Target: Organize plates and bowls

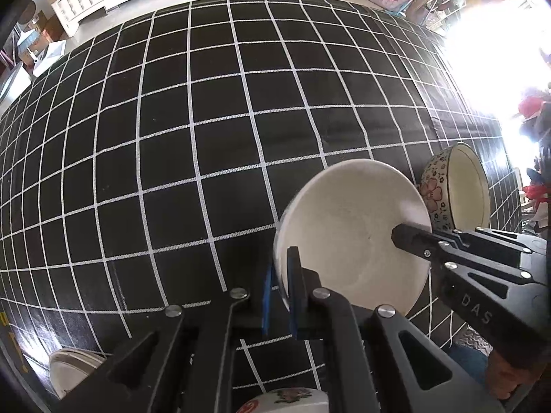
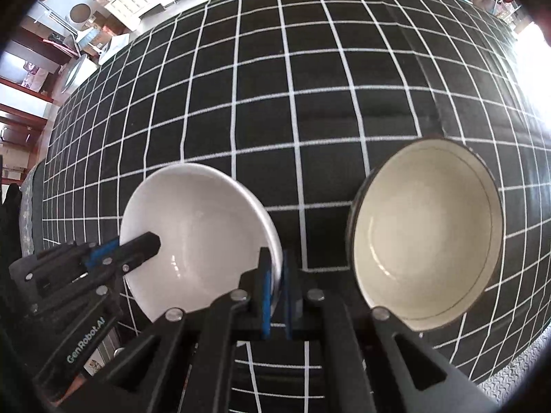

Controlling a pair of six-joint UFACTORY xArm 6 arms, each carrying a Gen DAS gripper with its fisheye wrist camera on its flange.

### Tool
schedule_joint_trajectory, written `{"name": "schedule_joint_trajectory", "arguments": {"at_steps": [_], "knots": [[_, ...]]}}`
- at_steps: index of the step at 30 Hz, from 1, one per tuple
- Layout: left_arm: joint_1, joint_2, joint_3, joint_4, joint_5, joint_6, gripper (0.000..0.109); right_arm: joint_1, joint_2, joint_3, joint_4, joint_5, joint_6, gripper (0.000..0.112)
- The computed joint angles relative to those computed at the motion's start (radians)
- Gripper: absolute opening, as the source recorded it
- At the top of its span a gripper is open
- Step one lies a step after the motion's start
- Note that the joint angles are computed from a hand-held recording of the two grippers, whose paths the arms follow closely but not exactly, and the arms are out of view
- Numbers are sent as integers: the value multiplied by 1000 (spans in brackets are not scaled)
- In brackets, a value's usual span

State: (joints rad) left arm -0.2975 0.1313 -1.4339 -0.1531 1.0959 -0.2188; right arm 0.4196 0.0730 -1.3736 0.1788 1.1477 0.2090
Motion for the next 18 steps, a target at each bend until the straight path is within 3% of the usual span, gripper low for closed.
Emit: {"name": "schedule_joint_trajectory", "arguments": {"at_steps": [8, 18], "knots": [[-11, -72, 29, 20, 8, -12, 7, 10, -100, 38, 8, 27, 18, 8], [-22, -262, 122, 63, 25, -59, 7, 76, -221, 44, -39, 60, 56, 8]]}}
